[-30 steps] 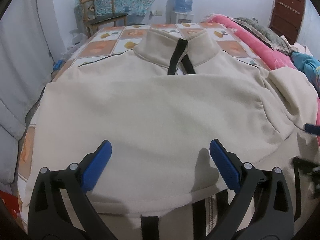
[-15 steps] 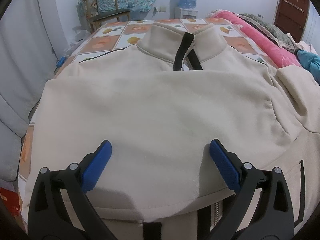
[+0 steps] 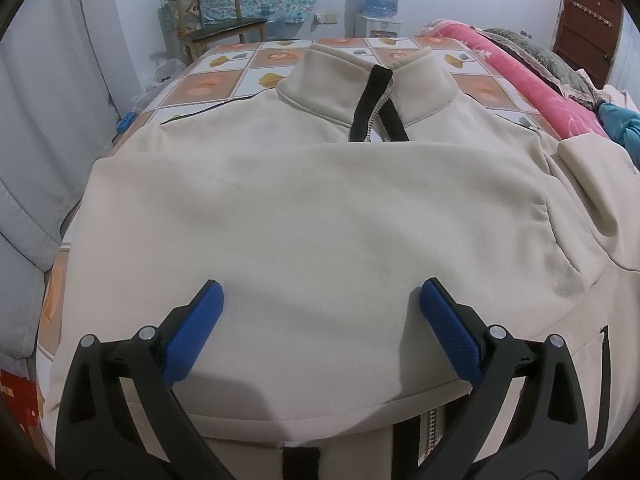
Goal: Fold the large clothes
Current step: 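Move the right tool to the cream sleeve lying on the pink blanket, then close the right tool on the sleeve cuff and lift it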
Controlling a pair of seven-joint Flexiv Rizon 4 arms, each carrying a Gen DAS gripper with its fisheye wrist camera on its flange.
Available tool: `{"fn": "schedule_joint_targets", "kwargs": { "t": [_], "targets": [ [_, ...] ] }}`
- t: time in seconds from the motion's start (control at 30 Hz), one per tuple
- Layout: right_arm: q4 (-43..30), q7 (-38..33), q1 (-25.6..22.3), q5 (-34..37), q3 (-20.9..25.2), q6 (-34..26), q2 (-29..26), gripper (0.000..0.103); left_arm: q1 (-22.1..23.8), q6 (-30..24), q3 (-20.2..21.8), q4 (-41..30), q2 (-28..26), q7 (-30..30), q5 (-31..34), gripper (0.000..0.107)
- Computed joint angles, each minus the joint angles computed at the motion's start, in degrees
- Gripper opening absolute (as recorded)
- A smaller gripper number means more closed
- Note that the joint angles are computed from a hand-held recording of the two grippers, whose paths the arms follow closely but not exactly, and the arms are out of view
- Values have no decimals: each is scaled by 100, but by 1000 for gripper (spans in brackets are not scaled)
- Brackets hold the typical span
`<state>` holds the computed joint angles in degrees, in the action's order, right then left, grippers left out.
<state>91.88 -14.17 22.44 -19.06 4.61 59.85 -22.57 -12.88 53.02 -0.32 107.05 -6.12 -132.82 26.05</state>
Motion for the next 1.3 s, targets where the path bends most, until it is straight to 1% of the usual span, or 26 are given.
{"fn": "schedule_joint_targets", "kwargs": {
  "t": [0.1, 0.23, 0.4, 0.5, 0.77, 0.87, 0.93, 1.0, 1.3],
  "targets": [
    [-167, -41, 0, -52, -52, -5, -149, 63, 4, 2, -3, 2, -1, 6, -7, 96],
    [-294, -59, -33, 25, -72, -88, -242, 56, 5, 6, -3, 3, -2, 5, -8, 96],
    [-212, 69, -45, -47, -160, -20, -207, 51, 6, 7, -3, 3, -3, 6, -8, 96],
    [-273, 141, -8, -173, -216, -138, -231, 46, 6, 7, -3, 3, -3, 6, -8, 96],
    [-315, 230, 20, -415, -258, -345, -246, 35, 6, 10, -2, 3, -5, 9, -10, 96],
    [-305, 214, 30, -513, -265, -418, -223, 27, 7, 10, -2, 2, -6, 12, -11, 96],
    [-277, 209, 23, -558, -264, -413, -192, 17, 7, 10, -1, 2, -6, 12, -11, 96],
    [-213, 260, 13, -604, -275, -309, -139, 12, 7, 10, -1, 2, -6, 13, -11, 96],
    [-162, 314, 104, -1083, -322, -55, 70, 9, 6, 14, 0, 0, -9, 13, -11, 96]
  ]
}}
